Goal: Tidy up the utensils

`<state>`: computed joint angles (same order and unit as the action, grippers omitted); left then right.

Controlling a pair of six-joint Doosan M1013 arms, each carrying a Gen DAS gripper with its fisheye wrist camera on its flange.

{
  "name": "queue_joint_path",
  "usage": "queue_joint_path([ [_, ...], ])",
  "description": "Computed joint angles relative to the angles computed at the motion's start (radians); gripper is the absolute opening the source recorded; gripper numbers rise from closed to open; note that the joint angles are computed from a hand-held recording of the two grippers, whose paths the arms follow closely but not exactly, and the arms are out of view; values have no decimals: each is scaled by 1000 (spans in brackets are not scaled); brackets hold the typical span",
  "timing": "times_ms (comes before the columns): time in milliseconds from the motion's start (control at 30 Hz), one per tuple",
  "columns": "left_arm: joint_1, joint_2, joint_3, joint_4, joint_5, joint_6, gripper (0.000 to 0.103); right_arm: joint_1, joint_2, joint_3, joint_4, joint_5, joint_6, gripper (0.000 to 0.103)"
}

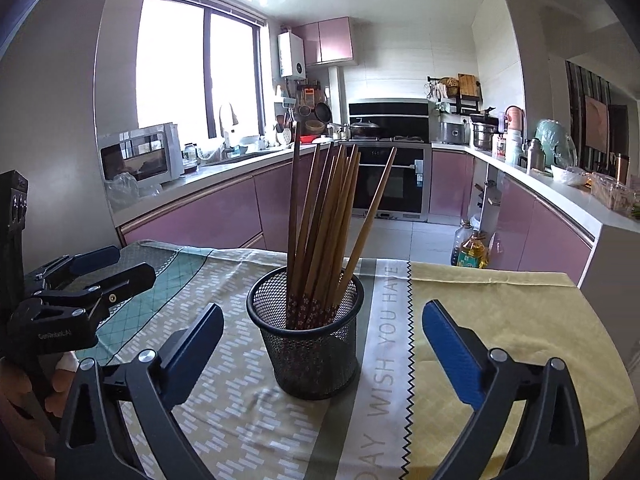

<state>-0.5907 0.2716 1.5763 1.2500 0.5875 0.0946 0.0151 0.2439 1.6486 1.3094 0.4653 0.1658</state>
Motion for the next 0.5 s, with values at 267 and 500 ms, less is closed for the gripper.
queue_joint_path([
  [267,-31,-29,58,180,84,-181,97,9,-33,68,258,-60,-246,96],
  [500,-51,-39,81,254,142,-257,97,20,-48,93,365,-98,-349,96],
])
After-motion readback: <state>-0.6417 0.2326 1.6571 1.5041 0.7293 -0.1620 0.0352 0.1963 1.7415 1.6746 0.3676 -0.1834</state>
